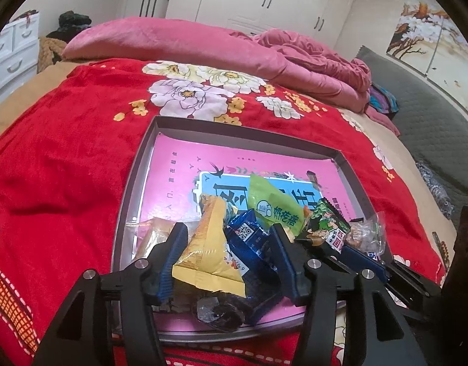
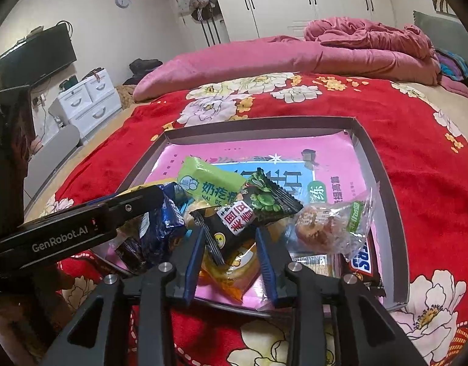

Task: Organize snacks
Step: 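Open both tools to release the snack bag and wafer bar in the tray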

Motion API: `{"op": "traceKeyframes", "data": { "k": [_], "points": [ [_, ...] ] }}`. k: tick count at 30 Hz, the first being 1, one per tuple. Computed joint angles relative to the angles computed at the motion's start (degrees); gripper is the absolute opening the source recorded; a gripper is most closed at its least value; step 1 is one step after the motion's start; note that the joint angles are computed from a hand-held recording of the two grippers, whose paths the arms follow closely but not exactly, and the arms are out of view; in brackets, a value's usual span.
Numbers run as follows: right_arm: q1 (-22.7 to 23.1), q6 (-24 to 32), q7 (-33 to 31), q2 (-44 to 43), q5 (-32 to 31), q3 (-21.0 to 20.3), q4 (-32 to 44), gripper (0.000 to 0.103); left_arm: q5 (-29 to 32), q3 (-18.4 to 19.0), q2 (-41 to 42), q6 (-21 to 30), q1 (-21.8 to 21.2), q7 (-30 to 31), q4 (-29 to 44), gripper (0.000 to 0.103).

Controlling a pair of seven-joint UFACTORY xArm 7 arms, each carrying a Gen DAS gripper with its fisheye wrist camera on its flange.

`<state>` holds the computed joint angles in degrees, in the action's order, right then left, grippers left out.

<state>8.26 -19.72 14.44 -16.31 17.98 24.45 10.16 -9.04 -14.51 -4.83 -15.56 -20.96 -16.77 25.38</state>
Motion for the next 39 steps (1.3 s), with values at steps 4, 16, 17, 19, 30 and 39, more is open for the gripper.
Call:
{"op": "traceKeyframes", "data": {
  "k": [4,16,17,19,30,39],
  "points": [
    [-0.6,0.2,-0.2,-0.2,0.4,0.8,0.0,0.04,-0.5,-0.5,-0.2,-0.1,0.4,0.3,-0.1,0.061],
    [-6.7,0.4,0.3,-5.5,2.6,8.1,-2.0,0.055,-7.6,-5.9,-2.3,-0.6,3.9,4.8,-1.2,0.073],
    [-7.2,0.4,0.7,-5.9,2.4,8.6,-2.2,0.056,-11.0,-9.2,-2.5,-0.7,6.2,7.2,-1.1,0.074],
    [-8.2,0.5,1.5,-6.7,1.9,9.3,-2.5,0.058,-14.4,-12.0,-2.7,-0.9,8.1,9.6,-1.0,0.078],
    [-17.2,2.8,8.3,-14.9,-0.8,18.7,-4.4,0.073,-17.2,-16.2,-5.0,-0.2,10.3,11.8,-2.0,0.08],
    [-18.6,6.7,15.0,-24.4,-4.2,20.3,-7.0,0.087,-13.5,-19.5,-9.4,1.9,13.6,7.0,-4.6,0.08]
  ]
}}
